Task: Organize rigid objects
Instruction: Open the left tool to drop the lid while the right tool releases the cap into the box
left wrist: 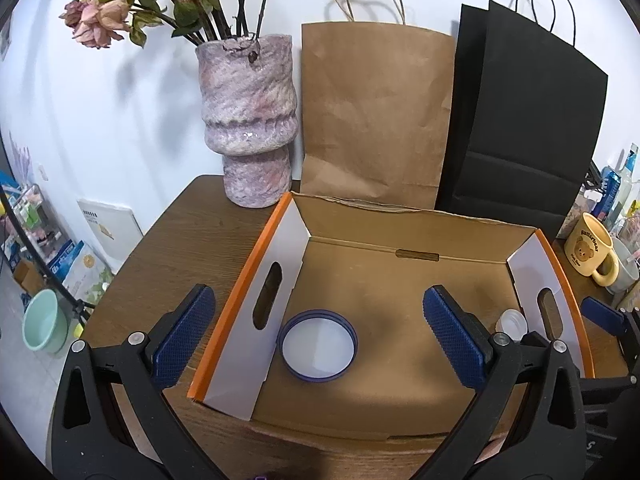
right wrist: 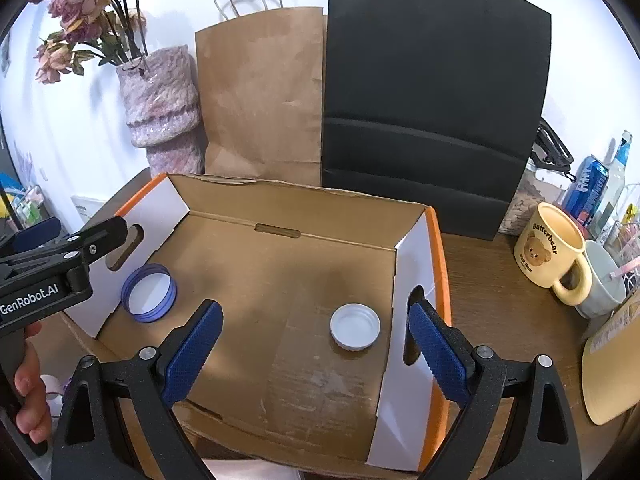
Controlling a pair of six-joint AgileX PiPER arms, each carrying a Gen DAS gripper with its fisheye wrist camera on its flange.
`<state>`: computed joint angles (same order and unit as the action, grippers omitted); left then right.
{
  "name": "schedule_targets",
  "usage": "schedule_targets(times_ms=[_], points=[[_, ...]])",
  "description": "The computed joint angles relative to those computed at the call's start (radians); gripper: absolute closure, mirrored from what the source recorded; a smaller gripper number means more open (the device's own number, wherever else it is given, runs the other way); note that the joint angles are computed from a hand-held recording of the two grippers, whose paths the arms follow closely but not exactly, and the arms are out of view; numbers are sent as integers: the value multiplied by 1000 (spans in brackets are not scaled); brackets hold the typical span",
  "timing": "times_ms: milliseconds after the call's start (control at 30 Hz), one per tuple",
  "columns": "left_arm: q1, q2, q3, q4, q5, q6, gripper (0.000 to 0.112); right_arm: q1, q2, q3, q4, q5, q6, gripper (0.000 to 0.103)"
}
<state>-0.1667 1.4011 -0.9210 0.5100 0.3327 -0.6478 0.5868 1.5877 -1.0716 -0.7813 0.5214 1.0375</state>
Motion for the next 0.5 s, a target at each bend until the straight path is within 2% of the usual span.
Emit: schedule_targets(times_ms=[167,500], points=[[5,-49,39,-27,-12,29,9,10,-40,40,-21,-1,32,6],[2,-156,124,-12,-21,14,9,85,-124,119,-118,51,149,6]])
